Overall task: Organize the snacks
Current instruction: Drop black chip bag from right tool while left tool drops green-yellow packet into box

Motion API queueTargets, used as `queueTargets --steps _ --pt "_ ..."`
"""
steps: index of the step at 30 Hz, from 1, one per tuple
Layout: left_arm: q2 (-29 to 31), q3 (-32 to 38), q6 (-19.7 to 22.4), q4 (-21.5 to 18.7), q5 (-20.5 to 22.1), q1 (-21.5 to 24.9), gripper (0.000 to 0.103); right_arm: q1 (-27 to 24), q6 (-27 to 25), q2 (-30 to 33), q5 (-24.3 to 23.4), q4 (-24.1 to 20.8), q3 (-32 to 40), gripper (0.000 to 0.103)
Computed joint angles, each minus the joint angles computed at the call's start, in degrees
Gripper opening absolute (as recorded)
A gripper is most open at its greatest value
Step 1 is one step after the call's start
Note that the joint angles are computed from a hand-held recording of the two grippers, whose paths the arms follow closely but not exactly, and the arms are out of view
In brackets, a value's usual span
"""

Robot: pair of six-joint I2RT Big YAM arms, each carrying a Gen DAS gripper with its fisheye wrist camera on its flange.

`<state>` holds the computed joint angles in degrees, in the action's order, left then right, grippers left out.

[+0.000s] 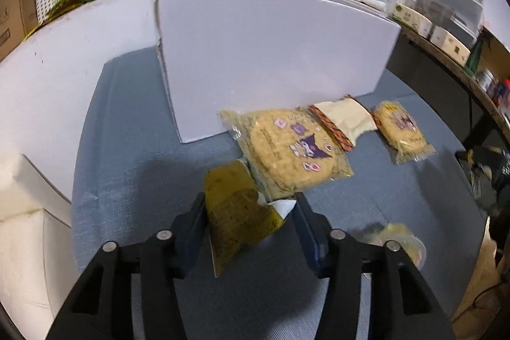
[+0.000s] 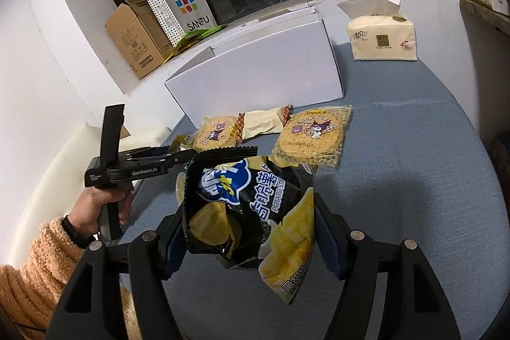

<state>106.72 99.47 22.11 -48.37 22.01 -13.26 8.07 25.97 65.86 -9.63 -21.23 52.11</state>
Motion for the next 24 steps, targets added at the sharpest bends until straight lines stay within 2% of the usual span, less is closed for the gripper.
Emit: queueTargets --steps 5,11,14,19,21,24 --pt "-4.18 -5.45 -1.40 3.42 1.13 1.32 0.052 0.33 0.00 -0.19 0.21 0.05 0.07 0.073" --pt "-11.48 -12.56 -6.48 9.11 6.84 4.34 0.052 1.09 -0.93 0.83 0.53 0.00 1.44 0.073" --pt "-14.51 -13.30 -8.52 12.04 9.39 4.97 0.052 0.96 -1.93 1.73 0.07 0.34 3.60 0.073" --pt "-12.81 -6.57 -14.41 14.84 13.64 4.50 0.052 0.09 -7.29 4.79 0.86 -0.92 11.52 0.073" --pt "-10.38 -1.45 -15.84 14.38 12.44 3.29 0.052 -0.84 -9.52 7.09 1.57 -1.68 16.27 0.073" --pt "-4.53 9.24 -18.42 11.72 13.06 1.36 0.052 -2.94 -11.37 12.97 0.79 -5.66 25.82 0.073"
